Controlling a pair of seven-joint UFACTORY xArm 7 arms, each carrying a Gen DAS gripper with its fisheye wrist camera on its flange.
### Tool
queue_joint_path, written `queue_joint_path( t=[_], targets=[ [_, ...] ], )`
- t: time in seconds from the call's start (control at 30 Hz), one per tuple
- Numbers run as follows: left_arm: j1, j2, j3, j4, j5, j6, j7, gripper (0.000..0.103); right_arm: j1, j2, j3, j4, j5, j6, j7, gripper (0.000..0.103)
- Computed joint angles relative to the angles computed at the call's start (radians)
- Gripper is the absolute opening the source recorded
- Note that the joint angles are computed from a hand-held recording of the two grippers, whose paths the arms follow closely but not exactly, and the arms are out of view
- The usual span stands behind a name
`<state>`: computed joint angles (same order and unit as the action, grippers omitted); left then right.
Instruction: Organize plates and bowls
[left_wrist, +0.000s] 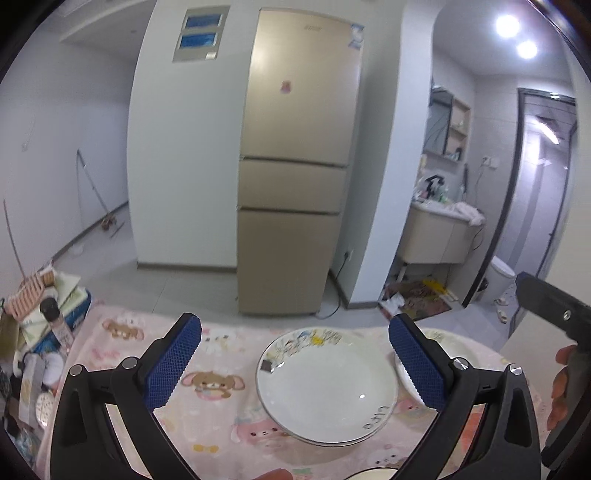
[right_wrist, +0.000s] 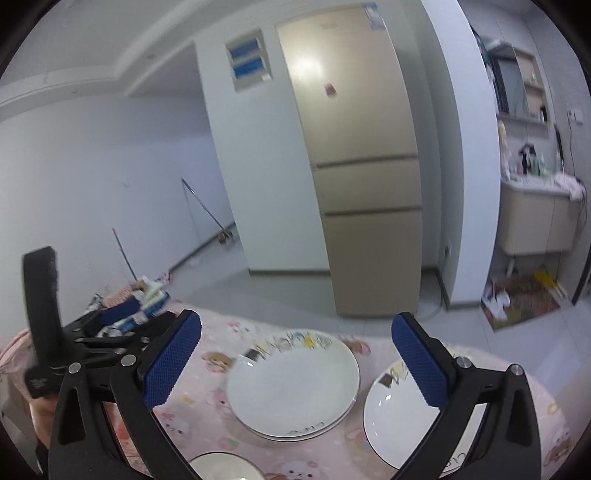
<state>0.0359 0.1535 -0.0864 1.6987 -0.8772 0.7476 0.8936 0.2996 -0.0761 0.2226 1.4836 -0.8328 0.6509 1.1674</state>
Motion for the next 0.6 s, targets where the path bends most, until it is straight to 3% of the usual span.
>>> queue_joint_path(
  t=[0.13,0.37,0.6],
  targets=[
    [0.007,-0.041,0.003,-0.02,-0.06,0.026,0.036,0.103,0.01,-0.029,0.024,0.014,-0.038,0.068,-0.005,0.103],
    [-0.019,-0.085,0.024,-0.05,-0.083,0.072,0.048,0.103,-0.026,-0.14,0.052,-0.101,-0.011,0.087,-0.033,0.103],
    [-0.059,-0.119,0.029,-0.1,-0.081,0.079,0.073,0.103,-0.117,-0.246,0.07,-0.254,0.028,0.004,0.0,0.103]
  ],
)
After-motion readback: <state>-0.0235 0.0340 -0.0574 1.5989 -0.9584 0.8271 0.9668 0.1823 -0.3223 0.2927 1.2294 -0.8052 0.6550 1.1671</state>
